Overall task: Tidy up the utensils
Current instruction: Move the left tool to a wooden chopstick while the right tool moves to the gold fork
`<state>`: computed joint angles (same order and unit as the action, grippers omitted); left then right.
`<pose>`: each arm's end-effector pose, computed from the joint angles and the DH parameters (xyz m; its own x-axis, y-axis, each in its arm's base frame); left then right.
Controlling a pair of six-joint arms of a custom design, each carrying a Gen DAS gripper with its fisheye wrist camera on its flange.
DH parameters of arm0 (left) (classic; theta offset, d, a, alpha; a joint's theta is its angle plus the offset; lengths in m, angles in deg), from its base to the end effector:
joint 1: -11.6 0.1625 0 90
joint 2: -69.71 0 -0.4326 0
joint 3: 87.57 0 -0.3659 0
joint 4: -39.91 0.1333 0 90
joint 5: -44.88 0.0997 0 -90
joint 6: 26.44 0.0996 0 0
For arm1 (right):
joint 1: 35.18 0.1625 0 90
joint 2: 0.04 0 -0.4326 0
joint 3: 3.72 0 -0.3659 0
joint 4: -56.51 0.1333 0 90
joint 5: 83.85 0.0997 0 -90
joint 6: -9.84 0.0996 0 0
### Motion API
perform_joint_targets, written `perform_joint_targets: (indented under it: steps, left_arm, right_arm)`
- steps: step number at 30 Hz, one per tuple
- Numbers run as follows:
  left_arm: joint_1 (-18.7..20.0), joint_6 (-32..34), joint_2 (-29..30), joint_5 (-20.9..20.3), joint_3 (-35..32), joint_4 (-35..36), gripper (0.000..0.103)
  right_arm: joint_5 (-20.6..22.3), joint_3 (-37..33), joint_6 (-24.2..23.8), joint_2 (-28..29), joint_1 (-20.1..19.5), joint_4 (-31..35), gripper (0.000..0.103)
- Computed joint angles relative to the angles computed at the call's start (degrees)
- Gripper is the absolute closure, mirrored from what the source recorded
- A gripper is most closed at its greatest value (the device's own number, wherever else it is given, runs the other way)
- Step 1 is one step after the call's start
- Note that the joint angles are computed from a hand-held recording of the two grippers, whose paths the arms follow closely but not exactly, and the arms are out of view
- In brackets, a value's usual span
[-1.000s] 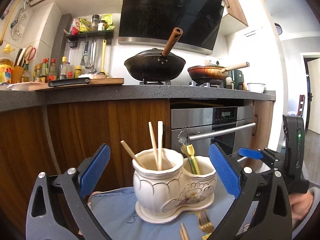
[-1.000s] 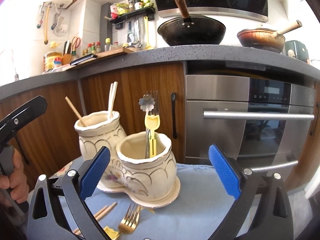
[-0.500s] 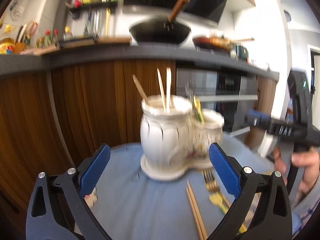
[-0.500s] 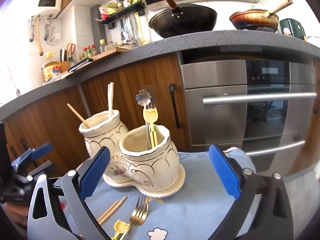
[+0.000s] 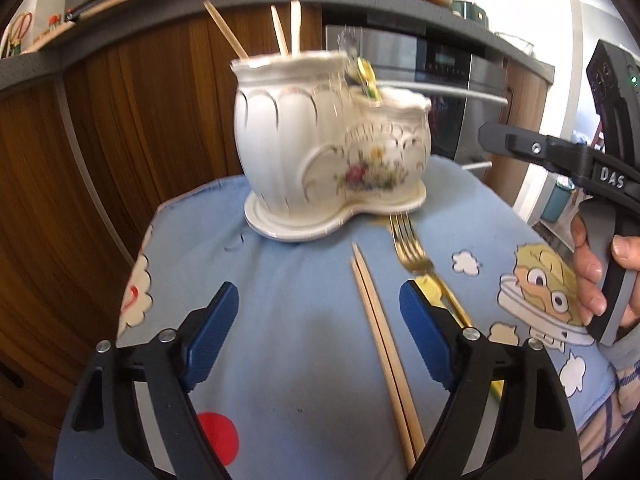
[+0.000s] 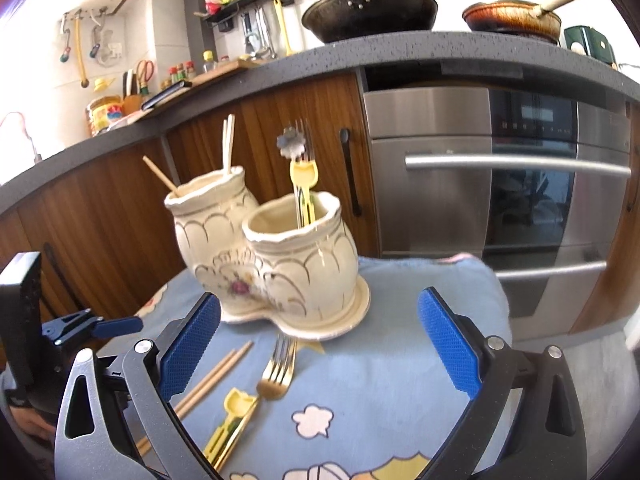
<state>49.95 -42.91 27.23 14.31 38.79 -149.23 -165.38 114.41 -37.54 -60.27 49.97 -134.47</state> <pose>-0.2308 -0.4619 0.0682 -0.6875 0.0779 -0.7219 0.5857 0.6472 -0.4879 0.1010 -0.5599 0.2242 -0.7186 -0.5468 0.4298 -0.6897 0.4806 -0.5417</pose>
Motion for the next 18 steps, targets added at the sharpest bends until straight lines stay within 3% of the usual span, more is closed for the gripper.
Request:
perform_joint_targets:
  steps: [8, 18]
  left_arm:
    - [2.4, -3.7, -0.8, -4.3, -1.8, 9.0, 0.048]
    - [3.9, -4.0, -1.7, -8.0, -2.4, 11.2, 0.052]
  right_arm:
    - [-2.7, 1.6, -0.1, -0.9, -0.7, 1.9, 0.005]
    - [-4.1, 3.0, -1.6, -1.3, -0.7, 3.1, 0.005]
